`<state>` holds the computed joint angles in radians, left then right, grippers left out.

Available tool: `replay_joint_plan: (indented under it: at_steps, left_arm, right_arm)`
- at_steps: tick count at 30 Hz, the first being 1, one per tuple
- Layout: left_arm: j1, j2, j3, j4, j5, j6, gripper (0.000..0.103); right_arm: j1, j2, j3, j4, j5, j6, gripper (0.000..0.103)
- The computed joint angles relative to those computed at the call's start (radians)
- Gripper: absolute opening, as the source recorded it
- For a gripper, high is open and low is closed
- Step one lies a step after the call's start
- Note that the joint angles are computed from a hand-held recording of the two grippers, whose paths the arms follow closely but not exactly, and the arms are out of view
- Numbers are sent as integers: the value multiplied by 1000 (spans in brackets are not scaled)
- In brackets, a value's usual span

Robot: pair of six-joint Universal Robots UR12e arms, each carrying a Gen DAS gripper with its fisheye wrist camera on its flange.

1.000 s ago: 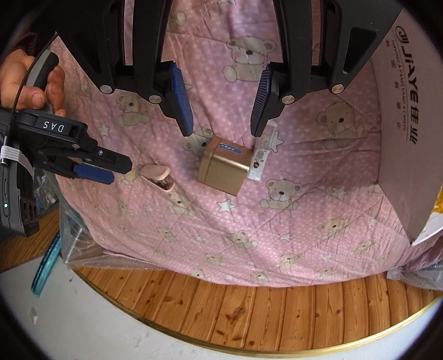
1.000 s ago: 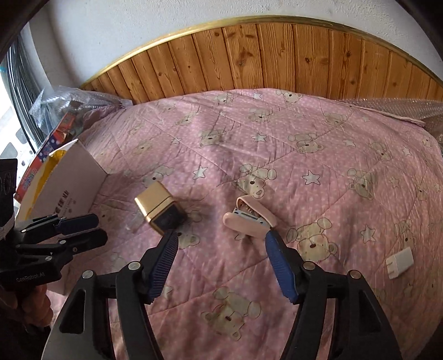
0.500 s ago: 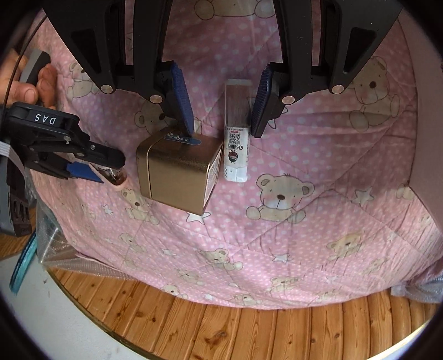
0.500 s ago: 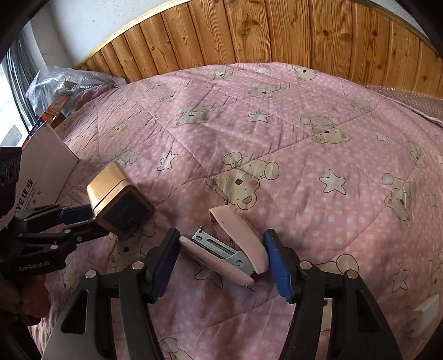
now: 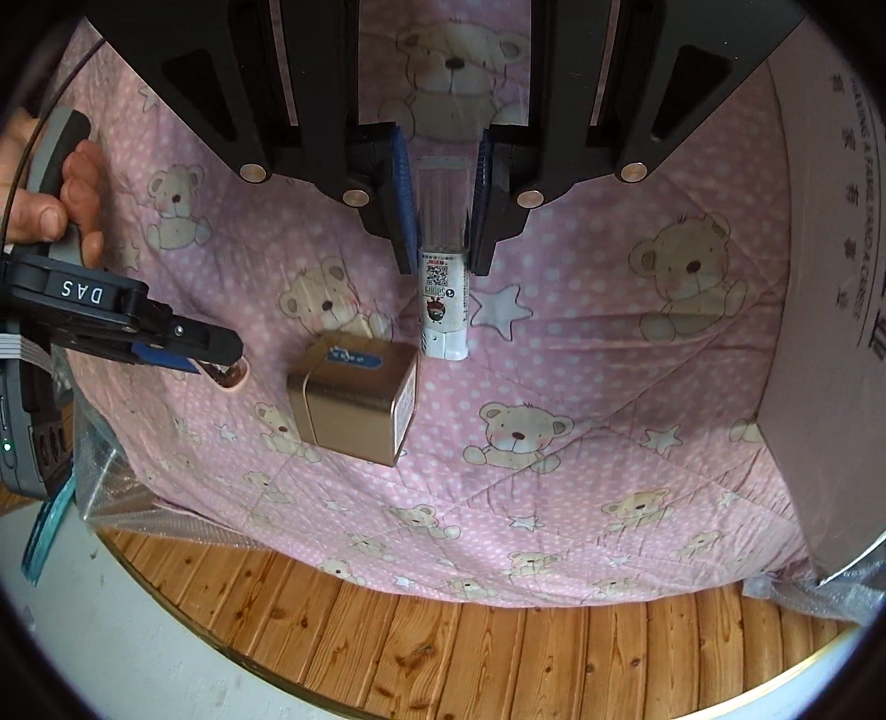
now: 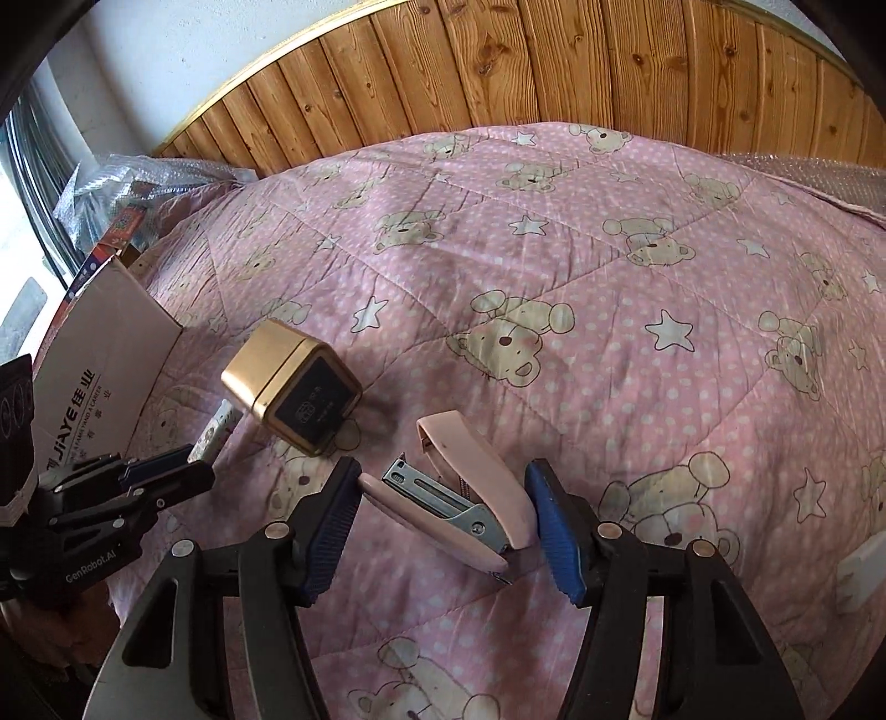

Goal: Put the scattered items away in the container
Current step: 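Grasp the clear glue stick with the left tool while the right tool grasps the pink stapler, then carry the glue stick and pink stapler with both tools over the box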

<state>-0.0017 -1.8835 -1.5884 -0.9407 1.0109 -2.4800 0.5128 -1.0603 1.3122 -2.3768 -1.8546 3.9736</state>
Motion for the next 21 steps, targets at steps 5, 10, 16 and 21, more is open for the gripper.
replay_joint_plan:
  at_steps: [5, 10, 16, 21]
  left_arm:
    - [38, 45, -28, -63, -40, 30, 19]
    - [73, 88, -49, -116, -67, 64, 19]
    - [107, 129, -73, -164, -82, 107, 19]
    - [135, 157, -91, -204, -98, 135, 19]
  right_arm:
    - [29, 3, -23, 7, -16, 15, 62]
    - [62, 11, -48, 15, -27, 39, 62]
    - [97, 33, -88, 46, -32, 38, 62]
    - [123, 43, -103, 55, -30, 60, 62]
